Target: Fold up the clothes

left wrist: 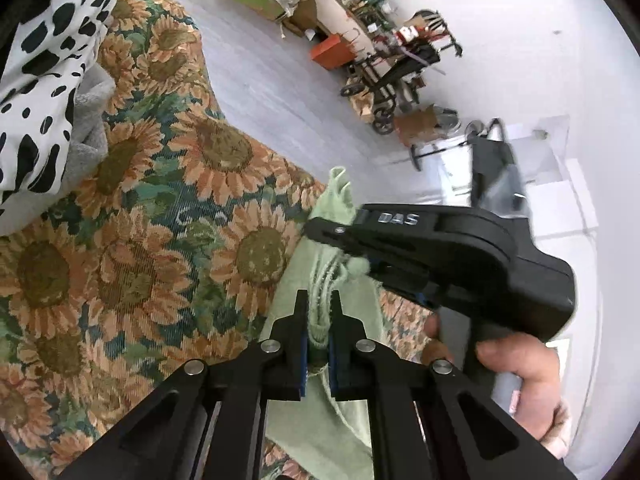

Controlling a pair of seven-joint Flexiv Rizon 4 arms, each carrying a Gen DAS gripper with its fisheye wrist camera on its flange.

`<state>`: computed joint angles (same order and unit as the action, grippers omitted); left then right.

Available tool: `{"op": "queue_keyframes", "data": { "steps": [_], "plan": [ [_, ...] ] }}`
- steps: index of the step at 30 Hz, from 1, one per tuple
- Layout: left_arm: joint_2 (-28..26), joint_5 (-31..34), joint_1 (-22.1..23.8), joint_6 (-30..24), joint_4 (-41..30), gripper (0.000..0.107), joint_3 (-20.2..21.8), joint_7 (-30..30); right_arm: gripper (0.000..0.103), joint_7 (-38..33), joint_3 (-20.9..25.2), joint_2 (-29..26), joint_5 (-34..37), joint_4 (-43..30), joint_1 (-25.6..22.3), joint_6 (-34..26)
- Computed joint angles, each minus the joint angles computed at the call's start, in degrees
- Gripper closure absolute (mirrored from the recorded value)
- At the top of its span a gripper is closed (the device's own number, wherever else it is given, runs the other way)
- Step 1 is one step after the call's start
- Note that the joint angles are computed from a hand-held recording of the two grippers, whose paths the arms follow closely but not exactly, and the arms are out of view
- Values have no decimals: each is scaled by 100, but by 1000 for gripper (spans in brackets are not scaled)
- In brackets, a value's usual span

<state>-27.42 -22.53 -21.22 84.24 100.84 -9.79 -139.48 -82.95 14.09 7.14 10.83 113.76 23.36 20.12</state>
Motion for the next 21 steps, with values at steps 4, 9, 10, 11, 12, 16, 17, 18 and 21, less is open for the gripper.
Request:
{"op": "queue_keyframes", "data": {
  "steps": [4,9,10,11,12,16,17,18,21],
  "plan": [
    [45,376,-273,-925,-449,100,422,-228,90,-200,-142,297,177,8,-135,-107],
    [-118,1324,-597,-2631,-1612,100,756,-436,90,-391,-374,898,355,216,-440,-182],
    [-216,1526,-662,-3083,-1959,100,768,-439,90,-386,-406,1048,356,306,-513,-144],
    [-325,1697,-719,-3523,-2308,100,759,-419,90,-374,-436,1186,344,384,-578,-115],
    [-427,1833,-769,-3880,-2604,100,745,-415,90,-341,-451,1317,304,473,-642,-81],
    [-855,2244,-1013,-4952,-3641,100,686,-322,90,-198,-538,1825,159,941,-888,83],
    [-889,2261,-1048,-5039,-3707,100,667,-336,90,-176,-581,1919,152,1035,-938,96],
    [-911,2264,-1079,-5095,-3741,100,648,-363,90,-160,-634,2003,159,1121,-989,102],
    [-970,2284,-1178,-5228,-3829,100,639,-527,90,-118,-860,2183,277,1292,-1153,67]
  ]
}}
